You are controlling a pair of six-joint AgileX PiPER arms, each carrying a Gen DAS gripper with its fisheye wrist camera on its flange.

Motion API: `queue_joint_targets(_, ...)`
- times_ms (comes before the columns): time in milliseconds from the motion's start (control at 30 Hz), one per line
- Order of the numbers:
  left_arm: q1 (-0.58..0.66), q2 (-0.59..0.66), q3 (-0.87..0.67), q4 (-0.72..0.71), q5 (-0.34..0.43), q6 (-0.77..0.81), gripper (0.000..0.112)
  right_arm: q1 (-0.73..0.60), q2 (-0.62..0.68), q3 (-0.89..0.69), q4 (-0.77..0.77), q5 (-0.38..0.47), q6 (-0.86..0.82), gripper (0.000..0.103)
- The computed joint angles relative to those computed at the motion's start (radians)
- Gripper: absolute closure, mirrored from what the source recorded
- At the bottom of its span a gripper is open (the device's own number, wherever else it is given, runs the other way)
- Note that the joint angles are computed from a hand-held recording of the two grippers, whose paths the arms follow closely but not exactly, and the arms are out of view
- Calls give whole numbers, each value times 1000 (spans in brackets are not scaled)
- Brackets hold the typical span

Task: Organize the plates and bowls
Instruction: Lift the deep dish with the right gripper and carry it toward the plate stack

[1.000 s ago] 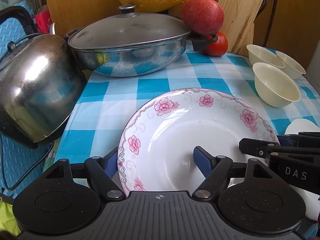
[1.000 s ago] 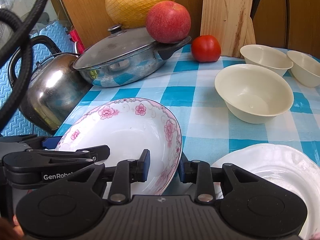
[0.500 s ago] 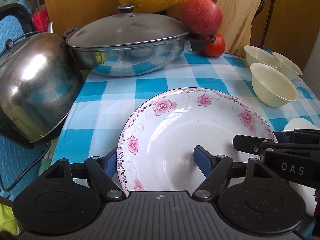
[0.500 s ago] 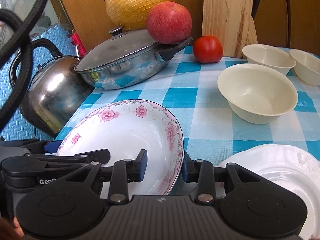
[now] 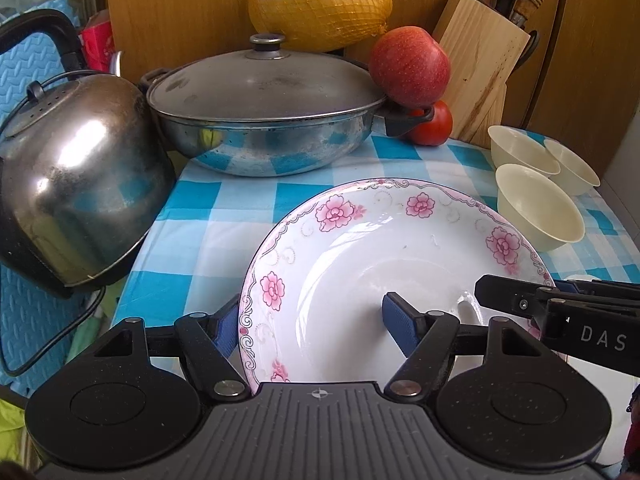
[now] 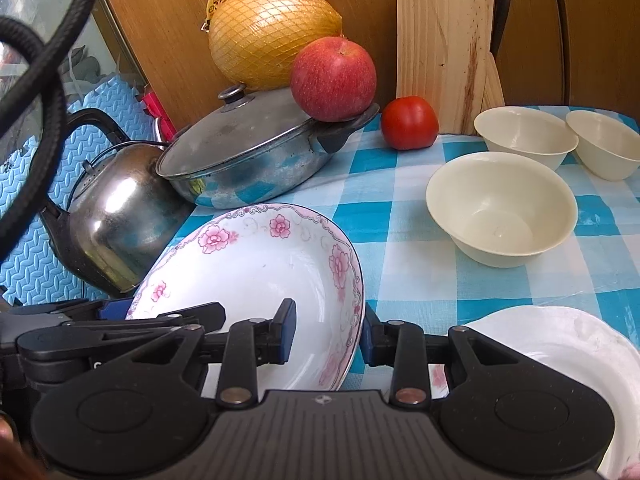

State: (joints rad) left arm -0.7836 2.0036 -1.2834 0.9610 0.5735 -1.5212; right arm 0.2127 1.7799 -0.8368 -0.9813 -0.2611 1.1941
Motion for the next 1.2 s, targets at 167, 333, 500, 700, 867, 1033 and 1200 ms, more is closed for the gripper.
queue_joint_targets(167, -17, 4, -18, 13, 3, 4, 34, -12, -39, 34, 48, 9, -50, 72)
queue_joint_targets(333, -35, 16, -44, 6, -5, 28, 34, -38, -89, 91, 108, 2, -95, 72)
queue_joint_targets(500, -59, 22, -61, 3, -8, 38, 34, -65, -143, 143, 135, -4, -112, 72)
queue_joint_targets(700, -90, 37, -95, -4, -2, 61, 34, -91, -211, 213, 177, -1, -155, 72)
queue_joint_targets(867, -114, 58, -133, -28, -17, 107, 34, -150, -279, 281, 147, -8, -125, 72)
queue_joint_targets(1033, -147, 99, -197, -72, -19, 185, 34, -209, -335, 351, 124, -7, -114, 72)
queue_joint_targets(1200, -177, 151, -264, -138, -14, 276, 34, -276, -357, 396, 96, -8, -96, 72)
